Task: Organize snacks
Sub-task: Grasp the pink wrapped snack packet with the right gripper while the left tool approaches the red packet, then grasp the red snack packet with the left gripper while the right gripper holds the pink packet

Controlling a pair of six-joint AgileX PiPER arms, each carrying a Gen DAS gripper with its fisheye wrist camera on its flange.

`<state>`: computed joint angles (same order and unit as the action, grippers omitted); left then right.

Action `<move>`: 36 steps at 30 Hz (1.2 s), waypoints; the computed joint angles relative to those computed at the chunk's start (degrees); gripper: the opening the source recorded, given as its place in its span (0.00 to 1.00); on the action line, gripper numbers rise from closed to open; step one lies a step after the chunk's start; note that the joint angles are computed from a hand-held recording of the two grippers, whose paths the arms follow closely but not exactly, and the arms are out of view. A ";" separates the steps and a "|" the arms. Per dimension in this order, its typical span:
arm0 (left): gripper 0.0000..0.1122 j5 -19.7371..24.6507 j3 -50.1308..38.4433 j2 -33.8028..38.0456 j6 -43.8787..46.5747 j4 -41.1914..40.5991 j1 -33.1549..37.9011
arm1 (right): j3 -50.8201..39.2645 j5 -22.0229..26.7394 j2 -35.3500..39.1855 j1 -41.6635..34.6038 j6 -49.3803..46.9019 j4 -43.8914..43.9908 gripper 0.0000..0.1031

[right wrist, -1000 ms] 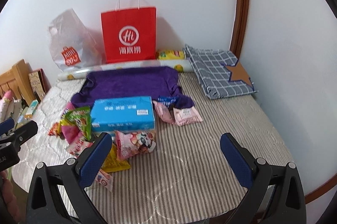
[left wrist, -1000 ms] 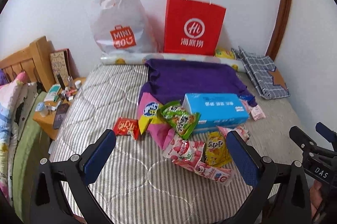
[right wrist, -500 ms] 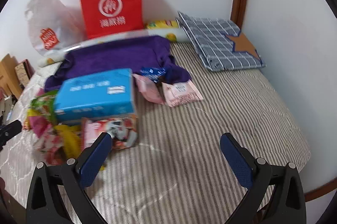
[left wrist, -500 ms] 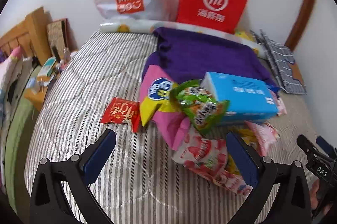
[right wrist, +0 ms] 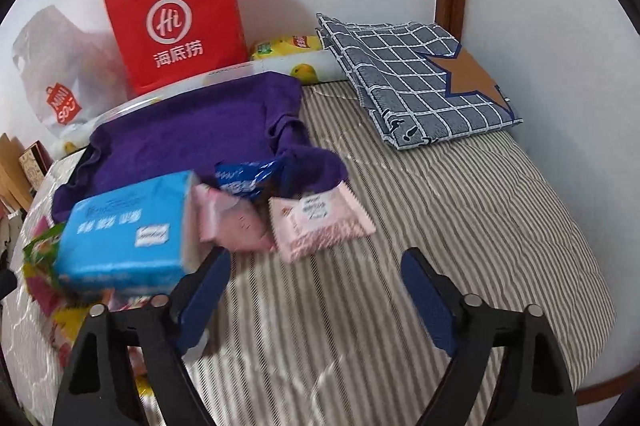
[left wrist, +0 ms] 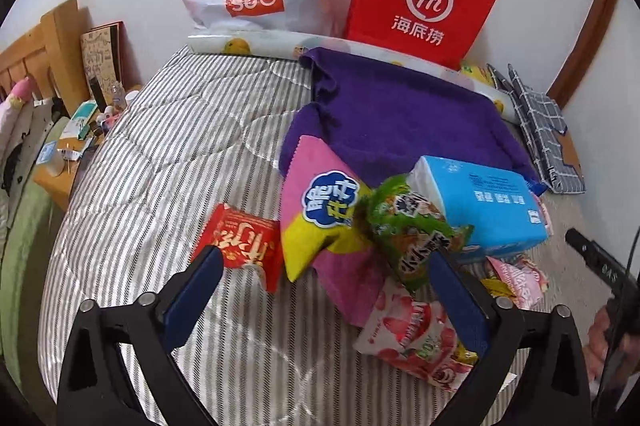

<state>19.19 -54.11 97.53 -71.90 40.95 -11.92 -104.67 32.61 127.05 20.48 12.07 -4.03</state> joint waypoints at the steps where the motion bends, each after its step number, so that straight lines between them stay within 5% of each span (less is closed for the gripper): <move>1: 0.89 0.76 -0.60 0.37 1.75 -1.36 0.25 | -1.51 0.61 1.06 -0.21 -1.16 0.72 0.82; 8: 0.89 2.61 -2.22 1.38 5.19 -2.73 0.91 | -14.38 5.60 9.53 -1.32 -9.12 3.84 0.76; 17: 0.89 3.29 -3.78 2.72 12.35 -10.01 2.57 | -39.78 21.74 24.61 -4.24 -18.39 12.56 0.76; 20: 0.89 3.81 -3.83 2.89 10.94 -8.61 2.57 | -44.24 23.60 27.41 -3.81 -18.23 11.27 0.76; 25: 0.89 4.62 -3.90 3.03 10.68 -8.90 2.50 | -38.47 18.46 25.16 -3.12 -19.61 10.23 0.74; 30: 0.89 5.42 -3.74 3.08 8.49 -8.29 2.13 | -27.26 10.92 19.42 -3.23 -23.60 12.63 0.52; 31: 0.89 5.52 -3.68 3.04 8.33 -8.46 2.08 | -26.00 10.41 18.70 -3.28 -24.23 12.90 0.32; 36: 0.89 5.91 -3.06 2.67 6.95 -7.63 1.68 | -21.73 9.34 16.61 -4.48 -28.85 18.58 0.24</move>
